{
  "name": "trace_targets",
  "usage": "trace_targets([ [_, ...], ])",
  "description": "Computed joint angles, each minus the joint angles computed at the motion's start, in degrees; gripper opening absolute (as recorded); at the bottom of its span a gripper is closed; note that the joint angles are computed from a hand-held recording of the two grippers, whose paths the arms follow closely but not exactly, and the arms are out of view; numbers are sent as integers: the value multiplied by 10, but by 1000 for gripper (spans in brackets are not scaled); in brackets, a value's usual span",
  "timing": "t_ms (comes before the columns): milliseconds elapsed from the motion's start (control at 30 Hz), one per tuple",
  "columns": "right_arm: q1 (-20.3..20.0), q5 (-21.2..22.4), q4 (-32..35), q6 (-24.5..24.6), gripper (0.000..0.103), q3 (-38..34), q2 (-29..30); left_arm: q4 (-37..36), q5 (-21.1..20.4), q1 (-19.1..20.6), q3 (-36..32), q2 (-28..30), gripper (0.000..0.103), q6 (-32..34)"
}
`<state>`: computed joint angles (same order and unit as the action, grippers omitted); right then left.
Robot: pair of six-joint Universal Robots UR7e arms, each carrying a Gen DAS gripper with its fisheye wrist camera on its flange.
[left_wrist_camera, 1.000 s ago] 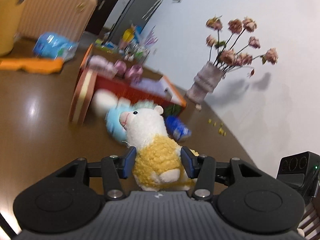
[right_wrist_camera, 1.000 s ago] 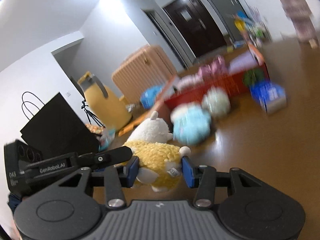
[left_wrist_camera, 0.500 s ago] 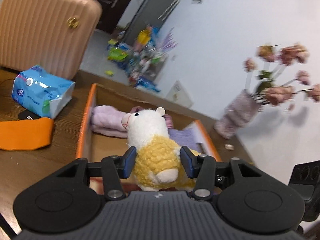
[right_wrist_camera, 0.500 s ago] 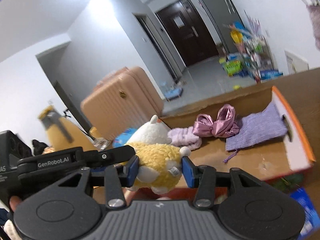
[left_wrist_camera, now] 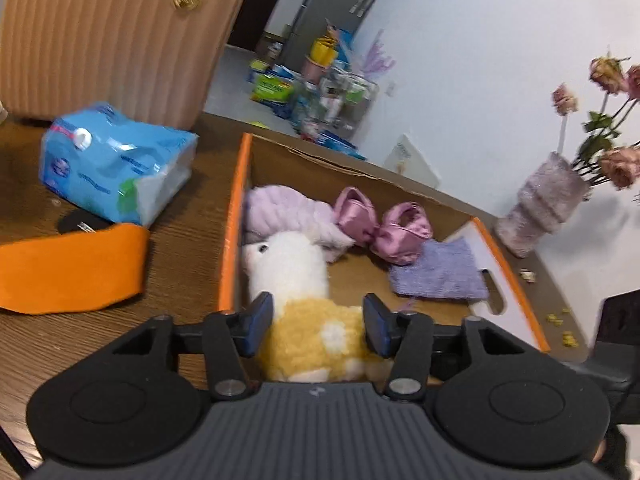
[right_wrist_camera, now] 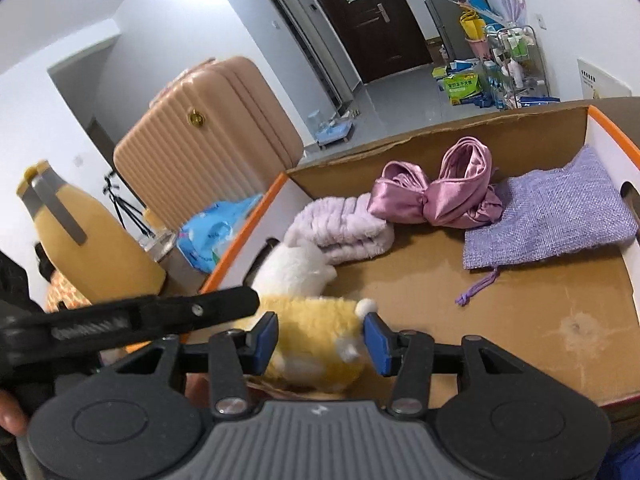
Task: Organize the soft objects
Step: 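Open both tools to drop the alpaca plush into the box, then move both tools back toward the pink sponge block on the table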
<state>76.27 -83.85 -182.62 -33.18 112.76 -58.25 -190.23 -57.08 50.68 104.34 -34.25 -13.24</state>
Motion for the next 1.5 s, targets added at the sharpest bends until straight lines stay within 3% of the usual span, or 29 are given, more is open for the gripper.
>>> trace_targets([
  [133,10,-25,-7,-27,54,5,1,-3,23,-18,9,-5,59,-1],
  [333,13,-3,-26,-37,54,47,-52,-22,53,-52,46,-37,65,1],
  [567,12,2,-73,-67,62,125,-168,-67,126,-122,129,-92,78,24],
  [667,0,11,-93,-89,70,167,-234,-88,168,-160,174,-114,84,33],
  [867,-42,47,-138,-125,84,244,-352,-96,237,-233,249,-157,91,7],
  [1233,-112,147,-121,-156,86,324,-487,-66,286,-325,315,-197,95,-61],
  [1367,-160,197,-143,-190,88,367,-513,-100,303,-372,365,-186,98,-100],
  [1500,-239,261,-175,-235,88,425,-534,-88,325,-425,421,-166,98,-200],
])
